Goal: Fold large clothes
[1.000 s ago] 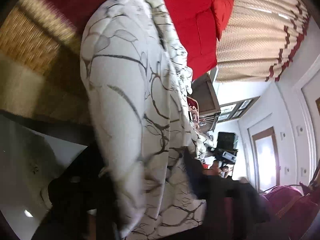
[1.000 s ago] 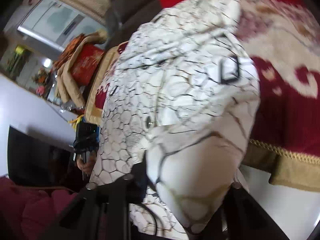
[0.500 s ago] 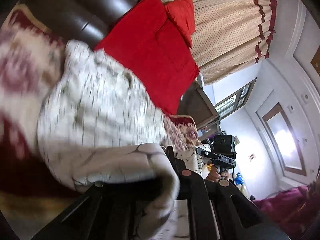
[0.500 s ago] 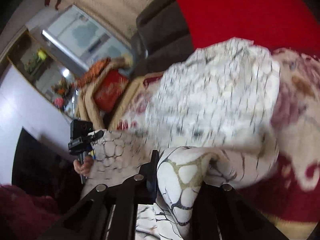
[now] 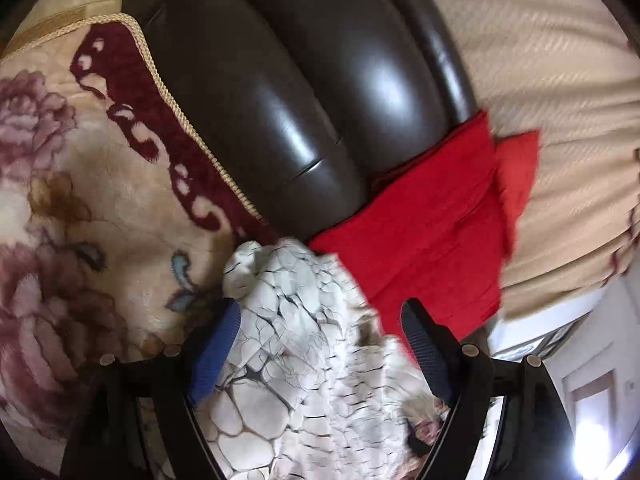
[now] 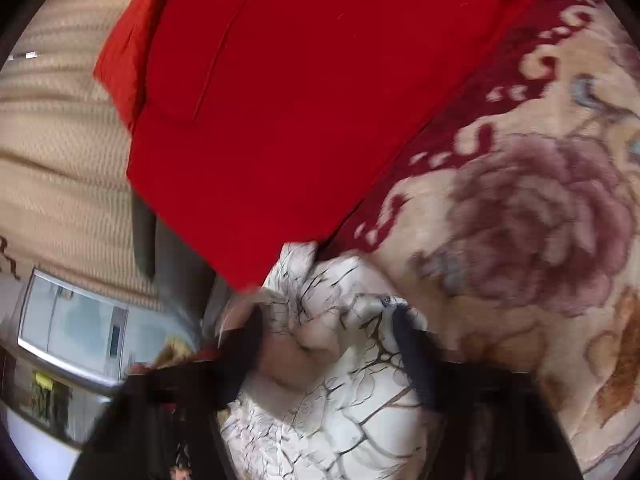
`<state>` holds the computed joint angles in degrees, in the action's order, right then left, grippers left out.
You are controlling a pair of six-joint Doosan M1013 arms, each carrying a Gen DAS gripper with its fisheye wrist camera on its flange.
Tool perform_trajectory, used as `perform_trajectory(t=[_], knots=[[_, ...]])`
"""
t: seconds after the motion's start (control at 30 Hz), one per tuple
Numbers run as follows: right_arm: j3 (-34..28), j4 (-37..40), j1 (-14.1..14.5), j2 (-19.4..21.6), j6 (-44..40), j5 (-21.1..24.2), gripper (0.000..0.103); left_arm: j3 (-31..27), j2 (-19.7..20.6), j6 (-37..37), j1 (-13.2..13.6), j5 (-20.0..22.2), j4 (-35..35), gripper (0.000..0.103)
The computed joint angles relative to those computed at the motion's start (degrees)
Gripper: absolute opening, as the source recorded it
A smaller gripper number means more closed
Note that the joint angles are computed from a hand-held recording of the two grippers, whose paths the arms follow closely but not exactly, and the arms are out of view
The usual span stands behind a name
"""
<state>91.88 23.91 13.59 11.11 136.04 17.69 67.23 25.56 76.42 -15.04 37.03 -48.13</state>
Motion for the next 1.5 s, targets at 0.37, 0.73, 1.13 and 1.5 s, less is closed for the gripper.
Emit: perform_trajectory(t=[0.37, 0.73, 1.13, 1.5], knots=[[-9.81, -6.29, 4.98, 3.87, -16.31, 11.05, 0.072, -4.8, 0.52, 3.33, -6.95, 5.77, 18.81, 0.086], [-12.37, -18.57, 7.54, 5.46, -3.65, 19.62, 0.069, -9.38, 4.16, -18.69, -7.78, 17.07, 43.96, 0.085], [-17.47, -11.88, 14.63, 9.03, -18.29, 18.71, 0.049, 9.25, -9.21, -17.17, -10.33, 5.24, 42.01, 0.085], [-21.79, -15.01, 13.74, 11.65, -12.63, 24.27, 0.041, -1.02, -3.12, -20.05, -10.21, 16.83, 48.14, 0.085]])
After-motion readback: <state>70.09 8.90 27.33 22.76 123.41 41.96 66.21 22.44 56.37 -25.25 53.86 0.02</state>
